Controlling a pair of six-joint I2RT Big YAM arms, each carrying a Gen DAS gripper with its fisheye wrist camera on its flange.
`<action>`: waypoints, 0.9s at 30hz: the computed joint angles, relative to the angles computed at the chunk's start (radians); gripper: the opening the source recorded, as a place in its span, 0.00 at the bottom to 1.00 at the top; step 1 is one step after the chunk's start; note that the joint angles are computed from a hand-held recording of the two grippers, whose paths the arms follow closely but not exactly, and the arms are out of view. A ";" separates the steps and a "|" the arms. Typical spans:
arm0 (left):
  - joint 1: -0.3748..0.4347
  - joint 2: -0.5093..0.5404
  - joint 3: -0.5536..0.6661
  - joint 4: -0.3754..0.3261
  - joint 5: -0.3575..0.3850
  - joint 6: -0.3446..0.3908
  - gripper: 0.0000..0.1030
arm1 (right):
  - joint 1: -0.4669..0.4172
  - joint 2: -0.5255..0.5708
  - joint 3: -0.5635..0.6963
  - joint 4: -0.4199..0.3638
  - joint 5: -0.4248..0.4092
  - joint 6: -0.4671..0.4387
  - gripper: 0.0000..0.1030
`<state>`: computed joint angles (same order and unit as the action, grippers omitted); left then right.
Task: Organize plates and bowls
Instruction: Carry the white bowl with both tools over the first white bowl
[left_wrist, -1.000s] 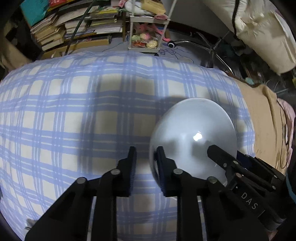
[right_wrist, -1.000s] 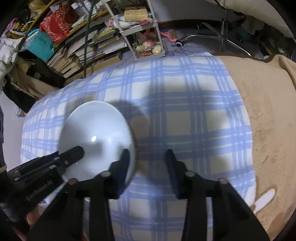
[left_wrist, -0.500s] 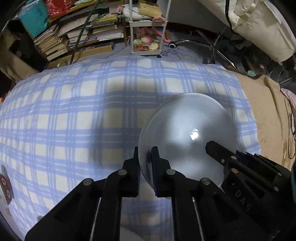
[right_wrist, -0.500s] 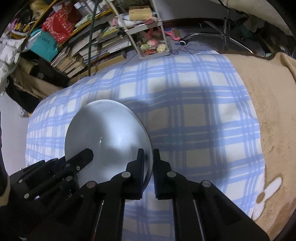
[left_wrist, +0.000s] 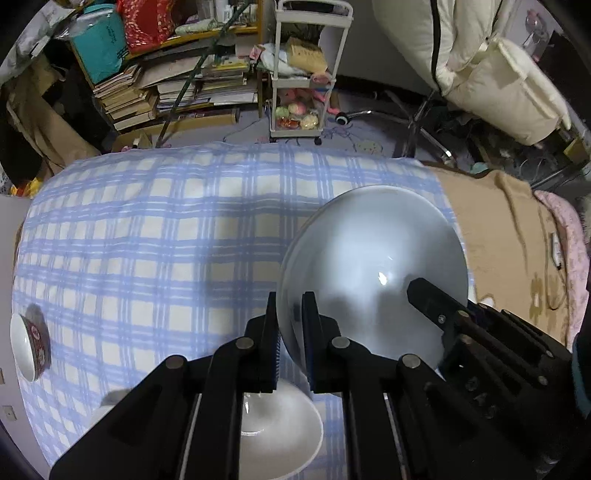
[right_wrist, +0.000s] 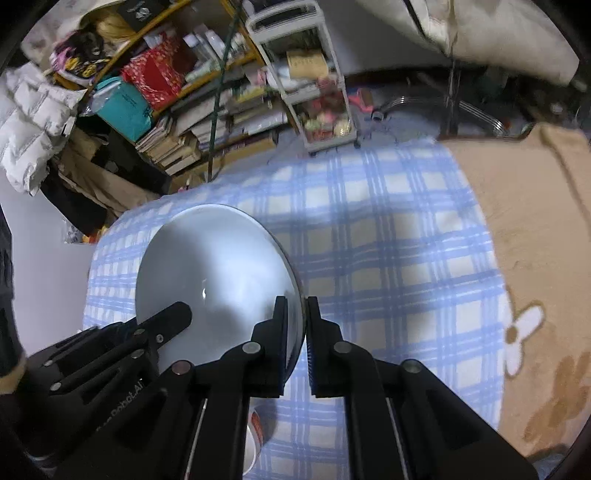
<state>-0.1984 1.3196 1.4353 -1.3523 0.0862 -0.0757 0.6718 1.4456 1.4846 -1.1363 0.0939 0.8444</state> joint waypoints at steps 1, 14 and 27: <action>0.010 -0.018 -0.005 -0.006 0.003 0.002 0.10 | 0.013 -0.005 0.005 -0.001 0.011 0.009 0.10; 0.114 -0.162 -0.089 -0.056 0.042 0.034 0.11 | 0.155 -0.043 0.008 0.015 0.120 0.114 0.10; 0.156 -0.235 -0.146 -0.067 0.041 0.088 0.11 | 0.233 -0.066 -0.023 0.023 0.159 0.156 0.11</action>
